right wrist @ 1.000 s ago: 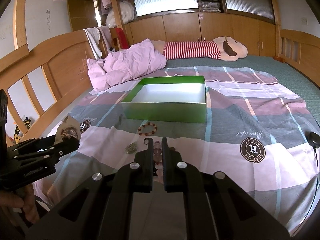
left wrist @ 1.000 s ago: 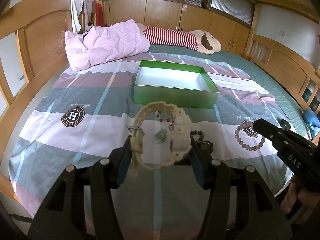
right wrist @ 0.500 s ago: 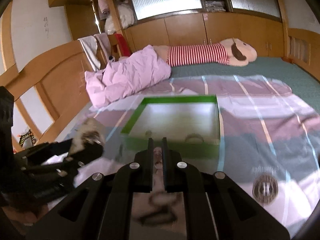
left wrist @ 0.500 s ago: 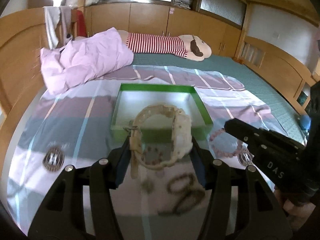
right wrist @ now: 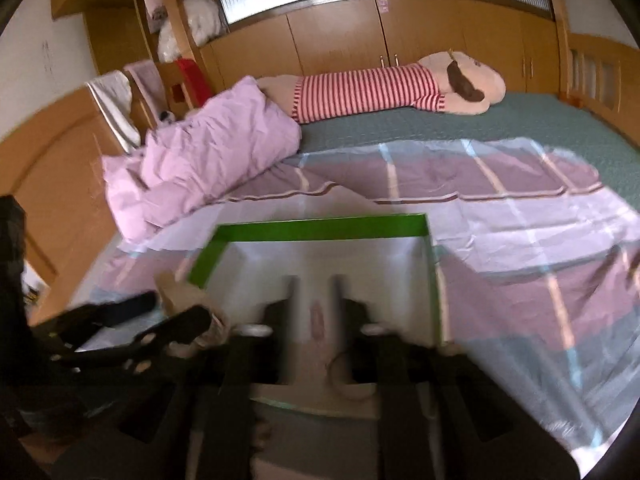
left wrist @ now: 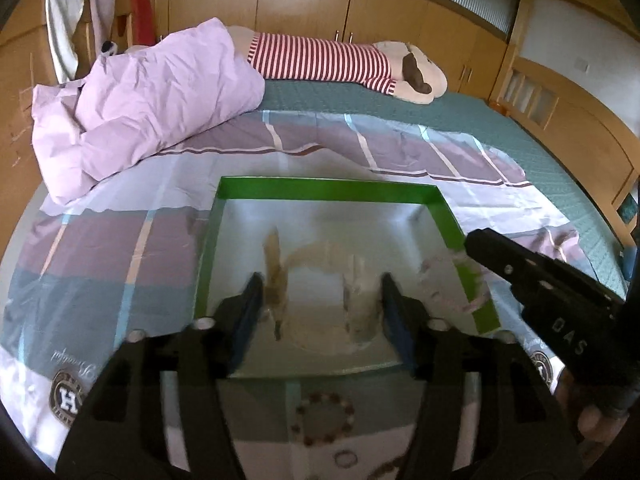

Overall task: Organize jewelry
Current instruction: 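Open the left gripper to drop the watch into the box and withdraw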

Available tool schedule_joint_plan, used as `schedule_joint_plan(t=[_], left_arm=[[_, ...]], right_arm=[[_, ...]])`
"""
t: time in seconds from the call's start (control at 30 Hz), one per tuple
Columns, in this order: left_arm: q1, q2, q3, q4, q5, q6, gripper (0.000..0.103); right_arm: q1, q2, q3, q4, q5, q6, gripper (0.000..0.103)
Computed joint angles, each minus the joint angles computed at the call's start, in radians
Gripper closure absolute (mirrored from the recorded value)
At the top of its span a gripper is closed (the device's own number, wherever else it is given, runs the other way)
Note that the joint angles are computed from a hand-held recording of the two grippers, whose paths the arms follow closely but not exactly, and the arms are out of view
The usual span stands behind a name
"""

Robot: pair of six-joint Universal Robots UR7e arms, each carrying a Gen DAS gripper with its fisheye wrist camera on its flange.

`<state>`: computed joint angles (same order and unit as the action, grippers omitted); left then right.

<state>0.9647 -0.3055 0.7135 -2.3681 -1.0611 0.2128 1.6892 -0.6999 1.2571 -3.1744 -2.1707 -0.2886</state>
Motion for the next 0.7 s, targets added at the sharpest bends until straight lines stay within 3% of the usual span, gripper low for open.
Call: schedule_joint_plan(t=[0.07,0.17,0.27,0.43,0.53,0.7], left_arm=[[0.005,0.018,-0.024,-0.012,0.017,-0.020,0.004],[0.010,0.019,-0.046,0.004,-0.001,-0.042,0.004],[-0.008,-0.026,0.027,-0.070,0.018,-0.006,0.004],[-0.060,-0.184,0.287,-0.301,0.082,0.101,0.004],[-0.076,-0.308,0.468,-0.389,0.097,0.080,0.004],[-0.081,-0.493,0.754,-0.491,0.133,0.030,0.004]], right_arm=[[-0.009,-0.015,0.025,-0.060,-0.002,0.022,0.033],[-0.012,-0.047,0.051,-0.050,0.025,0.046,0.031],[0.007,-0.074,0.090,-0.113,0.034,0.005,0.031],[0.056,-0.153,0.211,-0.249,0.044,-0.053,0.028],[0.092,-0.193,0.287,-0.335,0.011,-0.085,0.020],[0.143,-0.272,0.472,-0.463,-0.041,-0.060,0.017]])
